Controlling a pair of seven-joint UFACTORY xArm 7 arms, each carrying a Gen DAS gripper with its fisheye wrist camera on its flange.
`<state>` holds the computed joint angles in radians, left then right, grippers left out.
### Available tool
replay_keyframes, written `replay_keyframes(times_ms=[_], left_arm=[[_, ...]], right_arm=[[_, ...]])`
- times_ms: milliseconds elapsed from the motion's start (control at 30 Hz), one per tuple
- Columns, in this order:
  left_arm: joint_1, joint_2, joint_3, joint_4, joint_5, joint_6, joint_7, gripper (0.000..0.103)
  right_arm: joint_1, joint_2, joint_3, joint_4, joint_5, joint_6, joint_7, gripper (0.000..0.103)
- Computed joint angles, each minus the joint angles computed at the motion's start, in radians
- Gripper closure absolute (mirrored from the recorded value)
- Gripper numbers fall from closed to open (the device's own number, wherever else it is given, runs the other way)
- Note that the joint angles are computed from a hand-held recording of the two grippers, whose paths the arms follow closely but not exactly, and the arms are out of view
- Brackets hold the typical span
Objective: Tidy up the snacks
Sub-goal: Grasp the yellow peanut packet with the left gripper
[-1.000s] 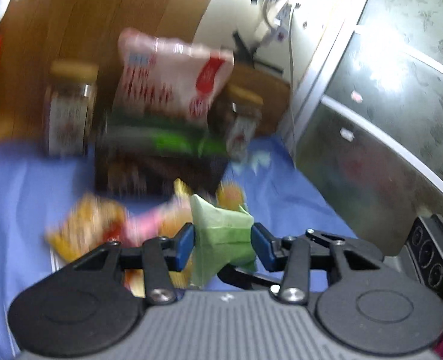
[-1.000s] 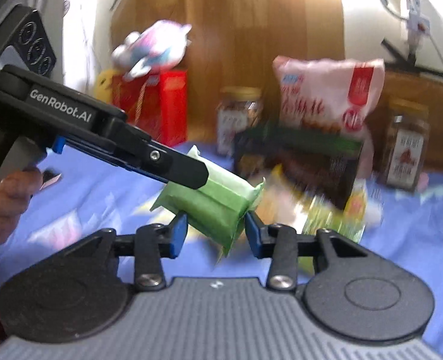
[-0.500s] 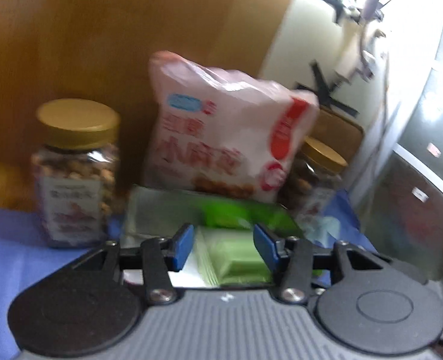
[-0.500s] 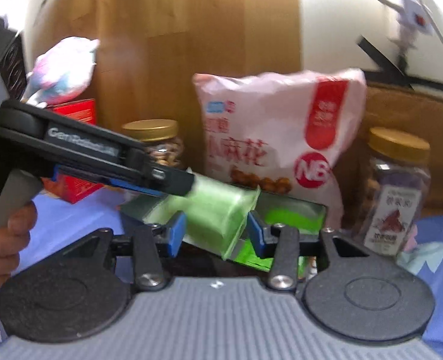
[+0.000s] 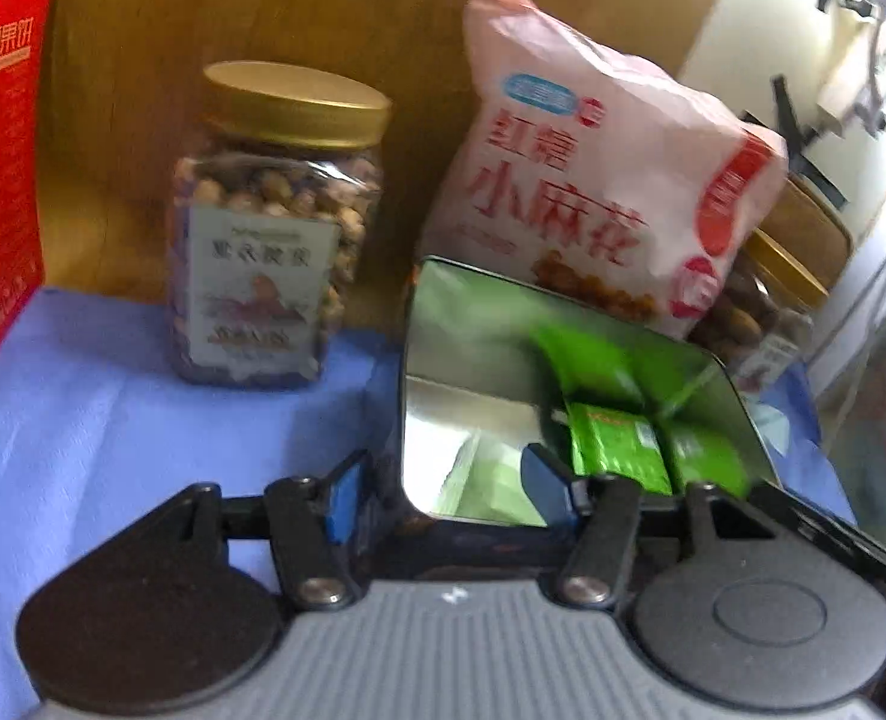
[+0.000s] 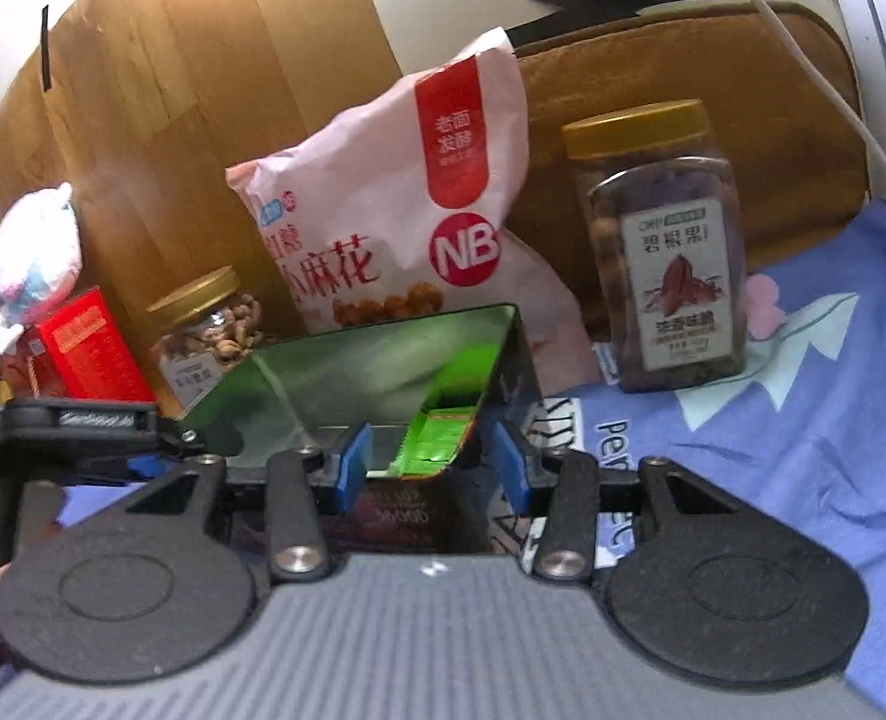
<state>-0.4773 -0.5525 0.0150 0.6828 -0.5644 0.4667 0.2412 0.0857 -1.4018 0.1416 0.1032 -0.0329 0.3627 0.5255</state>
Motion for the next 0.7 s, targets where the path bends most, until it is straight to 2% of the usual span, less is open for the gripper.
replay_keyframes(times_ms=[67, 133, 233, 267, 333, 433, 533, 600, 667, 700], left_arm=[[-0.01, -0.037, 0.005, -0.02, -0.015, 0.03, -0.006, 0.047], [-0.014, -0.069, 0.003, -0.039, -0.017, 0.032, -0.007, 0.048], [-0.001, -0.166, 0.019, -0.087, -0.006, 0.015, 0.002, 0.042], [0.005, -0.218, 0.032, -0.116, -0.003, -0.002, 0.011, 0.037], [0.041, -0.296, 0.038, -0.162, 0.039, -0.02, 0.013, 0.03], [0.085, -0.344, 0.051, -0.205, 0.12, 0.004, 0.012, 0.02], [0.076, -0.287, 0.075, -0.211, 0.147, 0.049, 0.029, 0.018], [0.096, -0.243, 0.052, -0.216, 0.174, 0.067, 0.018, 0.028], [0.089, -0.263, 0.047, -0.247, 0.164, 0.043, 0.019, 0.03], [0.085, -0.277, 0.048, -0.247, 0.163, 0.065, 0.012, 0.035]], right_arm=[[-0.031, -0.001, 0.015, -0.002, -0.015, -0.002, 0.004, 0.053], [-0.025, -0.032, -0.015, -0.014, -0.008, 0.007, -0.002, 0.053], [-0.033, -0.172, 0.003, -0.035, 0.0, 0.064, 0.03, 0.053], [-0.021, -0.232, 0.011, -0.037, -0.003, 0.101, 0.032, 0.053], [0.031, -0.324, 0.011, -0.043, 0.003, 0.155, 0.026, 0.053], [0.18, -0.414, 0.034, -0.057, 0.036, 0.22, 0.011, 0.052], [0.301, -0.287, 0.069, -0.046, 0.062, 0.163, -0.012, 0.051], [0.316, -0.138, 0.086, -0.021, 0.063, 0.083, -0.01, 0.051], [0.31, 0.031, 0.071, 0.018, 0.05, -0.005, -0.034, 0.051], [0.294, 0.11, 0.07, 0.047, 0.037, -0.022, -0.047, 0.051]])
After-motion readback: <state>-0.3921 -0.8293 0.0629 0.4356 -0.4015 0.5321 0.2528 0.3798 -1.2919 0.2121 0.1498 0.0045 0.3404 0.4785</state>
